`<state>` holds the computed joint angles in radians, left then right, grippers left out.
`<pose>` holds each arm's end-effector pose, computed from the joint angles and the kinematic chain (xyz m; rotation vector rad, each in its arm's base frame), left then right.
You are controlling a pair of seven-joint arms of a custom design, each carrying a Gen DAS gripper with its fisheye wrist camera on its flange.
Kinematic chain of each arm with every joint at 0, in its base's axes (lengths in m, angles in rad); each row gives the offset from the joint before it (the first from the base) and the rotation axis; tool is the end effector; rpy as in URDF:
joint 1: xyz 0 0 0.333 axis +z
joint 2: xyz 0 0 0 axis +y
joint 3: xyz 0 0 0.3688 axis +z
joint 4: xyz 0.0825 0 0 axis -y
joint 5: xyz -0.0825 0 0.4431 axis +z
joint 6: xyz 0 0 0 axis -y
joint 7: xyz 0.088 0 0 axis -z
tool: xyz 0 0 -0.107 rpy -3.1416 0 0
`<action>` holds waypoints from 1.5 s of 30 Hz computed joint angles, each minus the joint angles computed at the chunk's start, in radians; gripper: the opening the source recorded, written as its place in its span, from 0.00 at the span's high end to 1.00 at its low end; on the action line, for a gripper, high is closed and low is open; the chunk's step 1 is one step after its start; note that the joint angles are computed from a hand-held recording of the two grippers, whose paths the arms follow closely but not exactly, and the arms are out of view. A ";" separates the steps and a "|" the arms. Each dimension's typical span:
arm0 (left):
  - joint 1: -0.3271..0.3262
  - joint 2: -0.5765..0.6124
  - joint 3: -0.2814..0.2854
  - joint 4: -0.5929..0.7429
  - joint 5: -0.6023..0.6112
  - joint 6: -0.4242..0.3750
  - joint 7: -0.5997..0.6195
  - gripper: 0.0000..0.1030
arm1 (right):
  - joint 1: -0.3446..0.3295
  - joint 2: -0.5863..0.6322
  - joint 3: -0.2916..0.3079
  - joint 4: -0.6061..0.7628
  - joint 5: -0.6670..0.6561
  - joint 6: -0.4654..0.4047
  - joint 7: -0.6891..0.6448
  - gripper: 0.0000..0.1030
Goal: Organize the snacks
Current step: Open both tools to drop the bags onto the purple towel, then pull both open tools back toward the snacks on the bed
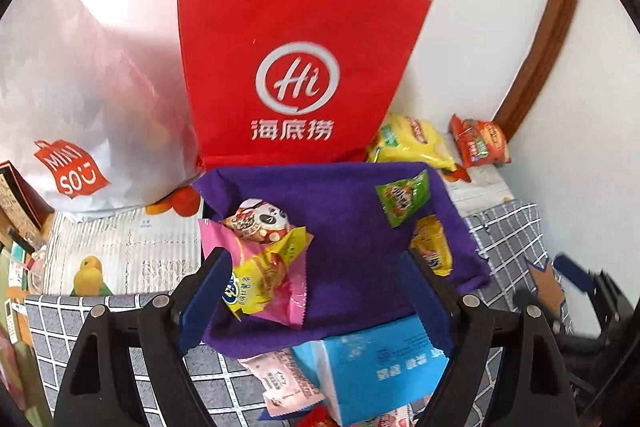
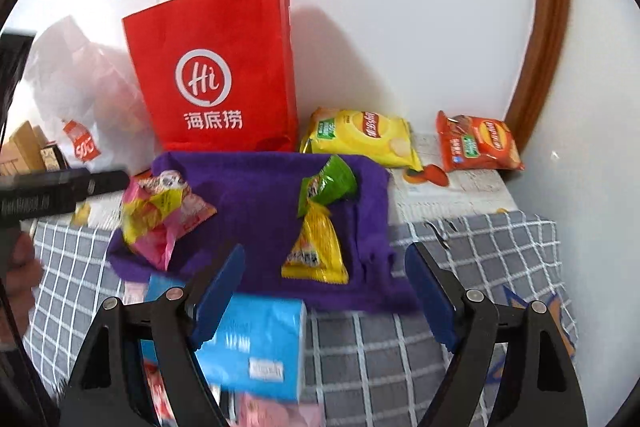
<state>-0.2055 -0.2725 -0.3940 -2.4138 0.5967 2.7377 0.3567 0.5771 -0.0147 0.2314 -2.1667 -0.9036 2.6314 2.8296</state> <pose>0.4208 -0.3245 0.4822 -1.9465 1.7443 -0.7946 0.4105 0.4585 0.4662 -1.9713 1.5284 -0.6369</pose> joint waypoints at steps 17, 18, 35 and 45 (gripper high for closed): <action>-0.061 -0.190 -0.053 -0.105 -0.014 -0.127 -0.046 0.18 | -0.063 -0.242 0.138 -0.238 0.080 0.019 0.076 0.18; -0.068 -0.197 -0.048 -0.117 -0.034 -0.128 -0.033 0.18 | -0.067 -0.247 0.144 -0.245 0.069 0.028 0.091 0.18; -0.119 -0.378 -0.059 -0.366 -0.270 -0.115 -0.048 0.18 | -0.009 -0.126 0.118 -0.328 0.264 0.273 0.000 0.32; -0.128 -0.377 -0.081 -0.384 -0.262 -0.096 -0.030 0.19 | 0.073 -0.026 0.095 -0.261 0.339 0.196 -0.119 0.45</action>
<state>-0.3331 -0.6496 -0.4754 -2.7977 0.3346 2.6417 0.3265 0.6504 -0.0402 0.3267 -2.4276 -0.5644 2.8272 2.7103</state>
